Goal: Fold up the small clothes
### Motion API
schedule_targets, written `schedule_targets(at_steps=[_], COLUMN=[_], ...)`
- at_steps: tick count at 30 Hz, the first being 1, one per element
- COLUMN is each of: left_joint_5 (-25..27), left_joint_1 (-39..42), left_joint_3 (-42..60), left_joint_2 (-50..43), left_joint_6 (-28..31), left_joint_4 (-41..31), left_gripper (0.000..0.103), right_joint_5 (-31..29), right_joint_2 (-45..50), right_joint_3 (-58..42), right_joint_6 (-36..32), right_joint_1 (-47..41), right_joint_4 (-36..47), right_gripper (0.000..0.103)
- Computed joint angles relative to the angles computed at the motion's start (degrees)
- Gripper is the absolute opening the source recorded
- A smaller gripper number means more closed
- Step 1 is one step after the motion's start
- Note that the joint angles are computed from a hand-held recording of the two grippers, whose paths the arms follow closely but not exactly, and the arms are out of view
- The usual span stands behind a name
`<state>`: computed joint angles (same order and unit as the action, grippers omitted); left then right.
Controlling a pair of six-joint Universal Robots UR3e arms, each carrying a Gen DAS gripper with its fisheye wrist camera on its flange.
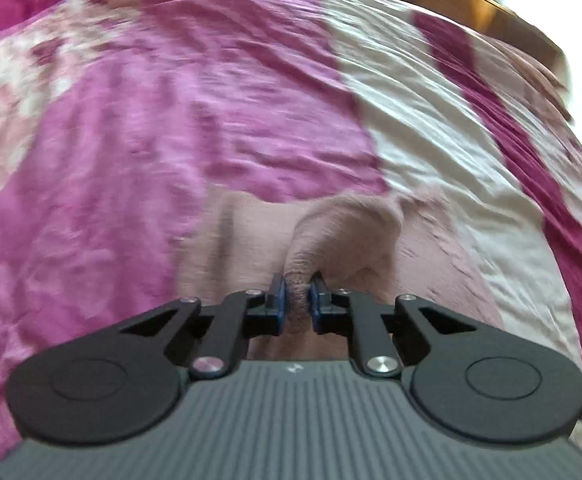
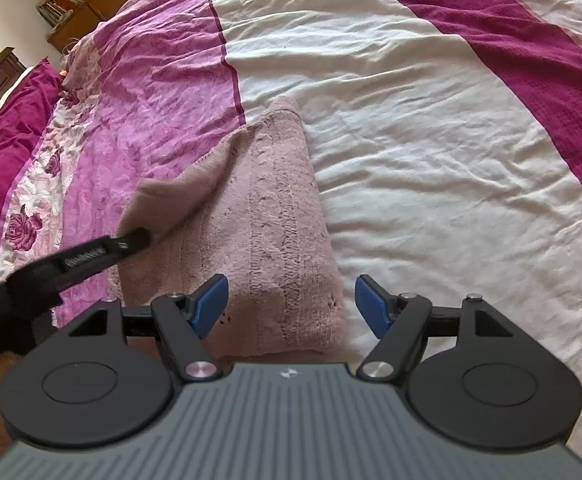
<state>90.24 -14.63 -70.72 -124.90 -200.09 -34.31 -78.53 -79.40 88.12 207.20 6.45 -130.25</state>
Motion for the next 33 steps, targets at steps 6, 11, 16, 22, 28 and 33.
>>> schedule_targets(at_steps=[6, 11, 16, 22, 28, 33], left_joint_5=[-5.3, -7.2, -12.6, -14.7, -19.8, -13.9], left_joint_1=[4.3, 4.7, 5.5, 5.5, 9.9, 11.7], left_joint_3=[-2.8, -4.7, -8.4, -8.3, -15.8, -19.2], left_joint_2=[1.5, 2.0, 1.9, 0.3, 10.1, 12.4], left_joint_6=[-4.0, -4.9, -6.4, -5.0, -1.9, 3.7], left_joint_4=[-0.6, -1.1, 2.5, 4.4, 6.2, 0.9], left_gripper=[0.025, 0.057, 0.057, 0.018, 0.015, 0.015], right_joint_5=[0.3, 0.3, 0.2, 0.1, 0.3, 1.6], right_joint_2=[0.6, 0.9, 0.7, 0.0, -0.4, 0.7], right_joint_3=[0.1, 0.2, 1.3, 2.9, 3.3, 2.4], right_joint_6=[-0.7, -0.4, -0.7, -0.2, -1.2, -2.3], right_joint_1=[0.3, 0.6, 0.8, 0.7, 0.5, 0.9], right_joint_4=[-1.0, -1.0, -1.3, -1.5, -2.4, -3.3], right_gripper=[0.076, 0.076, 0.076, 0.076, 0.076, 0.076])
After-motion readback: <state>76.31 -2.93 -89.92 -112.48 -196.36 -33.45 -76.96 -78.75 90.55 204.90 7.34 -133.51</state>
